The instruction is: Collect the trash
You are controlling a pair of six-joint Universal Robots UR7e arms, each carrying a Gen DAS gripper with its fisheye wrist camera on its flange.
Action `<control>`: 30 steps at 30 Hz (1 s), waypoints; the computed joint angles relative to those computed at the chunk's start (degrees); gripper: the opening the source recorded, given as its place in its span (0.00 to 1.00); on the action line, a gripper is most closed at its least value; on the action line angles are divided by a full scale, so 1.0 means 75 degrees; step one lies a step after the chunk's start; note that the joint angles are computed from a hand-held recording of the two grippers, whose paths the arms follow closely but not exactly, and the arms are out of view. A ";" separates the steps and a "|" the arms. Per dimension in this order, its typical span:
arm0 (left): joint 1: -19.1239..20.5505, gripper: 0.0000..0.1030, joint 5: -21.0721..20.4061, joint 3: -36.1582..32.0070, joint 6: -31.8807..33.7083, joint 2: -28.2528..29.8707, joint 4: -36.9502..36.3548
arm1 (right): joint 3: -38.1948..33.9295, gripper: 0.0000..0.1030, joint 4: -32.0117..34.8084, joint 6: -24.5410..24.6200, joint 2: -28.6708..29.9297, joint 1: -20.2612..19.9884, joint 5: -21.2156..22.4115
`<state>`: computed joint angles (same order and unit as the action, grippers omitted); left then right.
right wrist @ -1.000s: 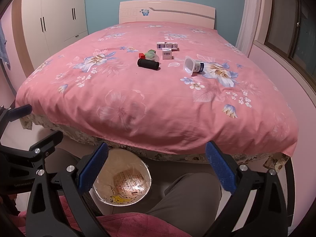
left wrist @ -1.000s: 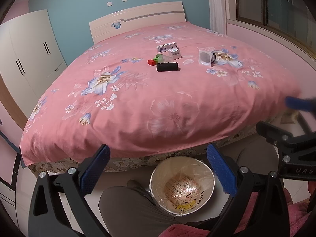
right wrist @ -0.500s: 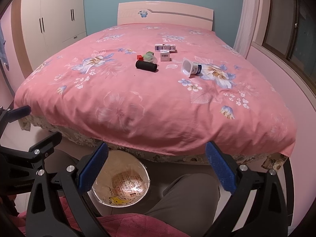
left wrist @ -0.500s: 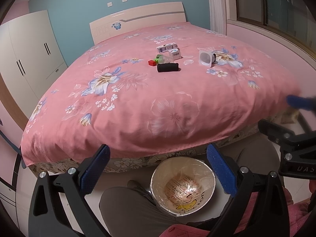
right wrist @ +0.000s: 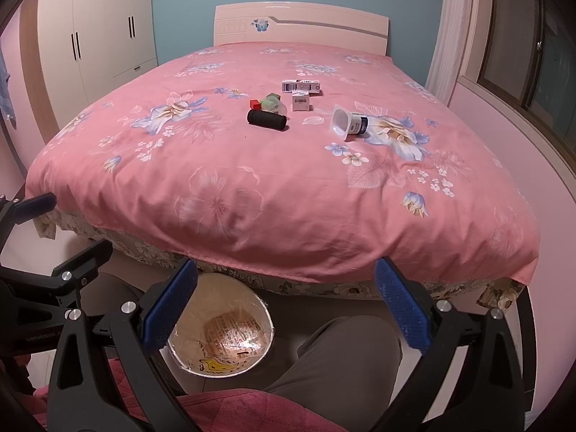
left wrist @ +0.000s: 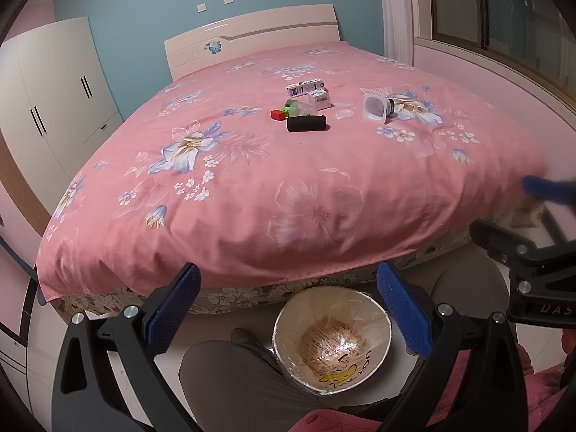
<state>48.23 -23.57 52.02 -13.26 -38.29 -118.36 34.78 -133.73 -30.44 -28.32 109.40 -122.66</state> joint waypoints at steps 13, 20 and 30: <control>0.0004 0.97 -0.0019 0.0012 -0.0038 -0.0008 0.0023 | -0.0041 0.94 0.0082 0.0012 0.0040 0.0007 -0.0025; 0.0011 0.97 -0.0023 0.0043 -0.0001 -0.0019 -0.0033 | -0.0033 0.94 0.0061 0.0007 0.0042 0.0007 -0.0027; 0.0015 0.97 -0.0032 0.0021 0.0021 -0.0005 -0.0054 | -0.0079 0.94 0.0099 0.0042 0.0071 0.0006 -0.0041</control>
